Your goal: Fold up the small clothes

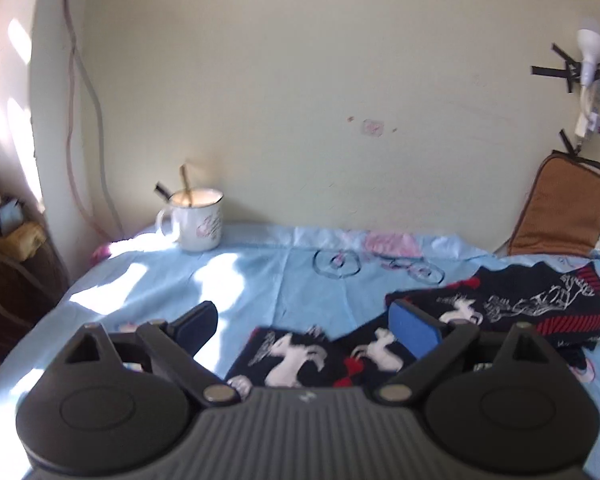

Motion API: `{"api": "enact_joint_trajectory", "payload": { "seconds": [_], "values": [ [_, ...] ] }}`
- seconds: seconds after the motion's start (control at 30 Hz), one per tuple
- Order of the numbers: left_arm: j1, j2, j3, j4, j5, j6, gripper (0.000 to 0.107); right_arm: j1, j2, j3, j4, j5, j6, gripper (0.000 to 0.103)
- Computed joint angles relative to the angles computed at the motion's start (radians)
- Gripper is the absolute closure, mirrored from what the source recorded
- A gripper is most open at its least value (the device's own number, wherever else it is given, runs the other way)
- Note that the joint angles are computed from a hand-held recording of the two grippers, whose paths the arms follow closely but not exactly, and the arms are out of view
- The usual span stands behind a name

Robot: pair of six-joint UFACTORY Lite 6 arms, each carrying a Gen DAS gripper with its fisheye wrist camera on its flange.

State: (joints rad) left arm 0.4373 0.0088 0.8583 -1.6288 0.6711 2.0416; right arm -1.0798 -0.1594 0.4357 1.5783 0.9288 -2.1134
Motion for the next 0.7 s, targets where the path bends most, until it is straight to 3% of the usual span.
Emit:
{"api": "enact_joint_trajectory", "payload": {
  "seconds": [0.1,0.13,0.23,0.37,0.47,0.53,0.57,0.6,0.67,0.7],
  "values": [
    [-0.226,0.135,0.12,-0.1,-0.061,0.125,0.004,0.125,0.121,0.081,0.16,0.012,-0.143,0.026],
    [-0.312,0.216,0.187,-0.131,-0.111,0.155,0.004,0.182,0.17,0.123,0.202,-0.012,-0.167,0.023],
    [-0.488,0.458,0.399,-0.157,-0.229,0.14,0.005,0.316,0.269,0.251,0.246,-0.093,-0.186,0.022],
    [-0.579,0.718,0.652,0.015,-0.206,-0.028,0.005,0.428,0.368,0.406,0.144,-0.114,-0.125,0.02],
    [-0.618,0.832,0.765,0.09,-0.224,-0.103,0.005,0.528,0.503,0.565,0.013,-0.228,0.006,0.02],
    [-0.612,0.872,0.804,0.154,-0.194,-0.169,0.014,0.567,0.602,0.649,-0.069,-0.278,0.09,0.022],
    [-0.606,0.879,0.809,0.176,-0.175,-0.185,0.015,0.579,0.64,0.674,-0.098,-0.289,0.117,0.031],
    [-0.6,0.877,0.799,0.169,-0.161,-0.168,0.016,0.59,0.662,0.684,-0.117,-0.298,0.13,0.054],
    [-0.591,0.86,0.768,0.158,-0.132,-0.12,0.016,0.6,0.644,0.634,-0.062,-0.303,0.059,0.083],
    [-0.588,0.843,0.74,0.139,-0.125,-0.082,0.015,0.59,0.613,0.591,-0.011,-0.274,-0.005,0.085]
  ]
}}
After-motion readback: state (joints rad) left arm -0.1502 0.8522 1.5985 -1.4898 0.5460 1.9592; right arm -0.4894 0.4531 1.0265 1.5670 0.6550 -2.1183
